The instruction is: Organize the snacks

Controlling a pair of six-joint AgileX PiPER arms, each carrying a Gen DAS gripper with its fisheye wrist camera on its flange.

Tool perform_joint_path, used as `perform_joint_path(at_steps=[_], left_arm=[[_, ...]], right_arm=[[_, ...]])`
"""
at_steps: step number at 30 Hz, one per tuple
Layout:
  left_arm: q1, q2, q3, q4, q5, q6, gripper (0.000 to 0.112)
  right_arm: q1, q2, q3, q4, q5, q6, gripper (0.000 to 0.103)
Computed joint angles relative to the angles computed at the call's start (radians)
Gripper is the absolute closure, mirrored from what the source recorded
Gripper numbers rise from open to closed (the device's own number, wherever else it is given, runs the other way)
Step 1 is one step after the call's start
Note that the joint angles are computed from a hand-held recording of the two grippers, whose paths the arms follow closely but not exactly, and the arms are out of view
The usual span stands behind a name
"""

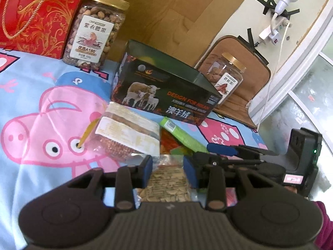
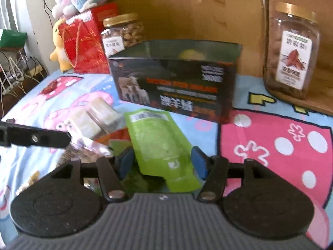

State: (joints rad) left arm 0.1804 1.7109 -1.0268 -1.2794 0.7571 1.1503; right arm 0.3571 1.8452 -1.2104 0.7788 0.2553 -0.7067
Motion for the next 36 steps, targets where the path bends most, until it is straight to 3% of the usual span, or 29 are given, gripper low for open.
perform_joint_path(at_steps=[5, 6, 8, 9, 10, 13, 14, 16, 18, 21, 23, 25, 28, 30, 33, 36], left_arm=[[-0.034, 0.01, -0.017, -0.005, -0.006, -0.009, 0.073], [-0.042, 0.011, -0.018, 0.0, -0.011, -0.016, 0.073], [-0.056, 0.015, -0.026, 0.015, -0.017, -0.036, 0.073], [-0.059, 0.017, -0.031, 0.022, -0.017, -0.047, 0.073], [-0.063, 0.02, -0.038, 0.029, -0.016, -0.061, 0.073], [-0.078, 0.029, -0.068, 0.05, -0.019, -0.103, 0.073], [-0.088, 0.033, -0.085, 0.069, -0.03, -0.118, 0.073], [-0.118, 0.05, -0.141, 0.123, -0.067, -0.158, 0.073], [-0.151, 0.096, -0.235, 0.216, -0.098, -0.236, 0.069], [-0.195, 0.198, -0.406, 0.405, -0.106, -0.424, 0.066], [-0.214, 0.27, -0.522, 0.528, -0.074, -0.549, 0.066], [-0.215, 0.331, -0.615, 0.568, -0.011, -0.598, 0.058], [-0.212, 0.418, -0.738, 0.589, 0.11, -0.612, 0.058], [-0.224, 0.421, -0.736, 0.599, 0.099, -0.582, 0.062], [-0.226, 0.431, -0.742, 0.572, 0.13, -0.563, 0.085], [-0.235, 0.416, -0.715, 0.567, 0.119, -0.562, 0.089]], right_arm=[[-0.003, -0.021, 0.048, 0.092, -0.015, -0.113, 0.036], [-0.006, -0.018, 0.044, 0.119, -0.005, -0.136, 0.047], [-0.052, -0.008, 0.015, 0.247, 0.1, -0.23, 0.067], [-0.076, -0.001, 0.005, 0.309, 0.153, -0.257, 0.086], [-0.102, 0.01, -0.006, 0.358, 0.215, -0.259, 0.097], [-0.138, 0.017, 0.018, 0.479, 0.247, -0.283, 0.097], [-0.136, 0.004, 0.039, 0.511, 0.233, -0.305, 0.1], [-0.132, -0.03, 0.07, 0.515, 0.207, -0.313, 0.096], [-0.149, -0.058, 0.093, 0.541, 0.232, -0.33, 0.095], [-0.161, -0.091, 0.101, 0.47, 0.2, -0.248, 0.094], [-0.194, -0.096, 0.091, 0.409, 0.218, -0.157, 0.085], [-0.236, -0.09, 0.076, 0.355, 0.256, -0.046, 0.064], [-0.329, -0.068, 0.073, 0.413, 0.379, -0.021, 0.064], [-0.361, -0.028, 0.039, 0.376, 0.439, 0.063, 0.066], [-0.416, 0.035, 0.016, 0.456, 0.546, 0.056, 0.069], [-0.426, 0.076, -0.003, 0.499, 0.598, 0.06, 0.074]])
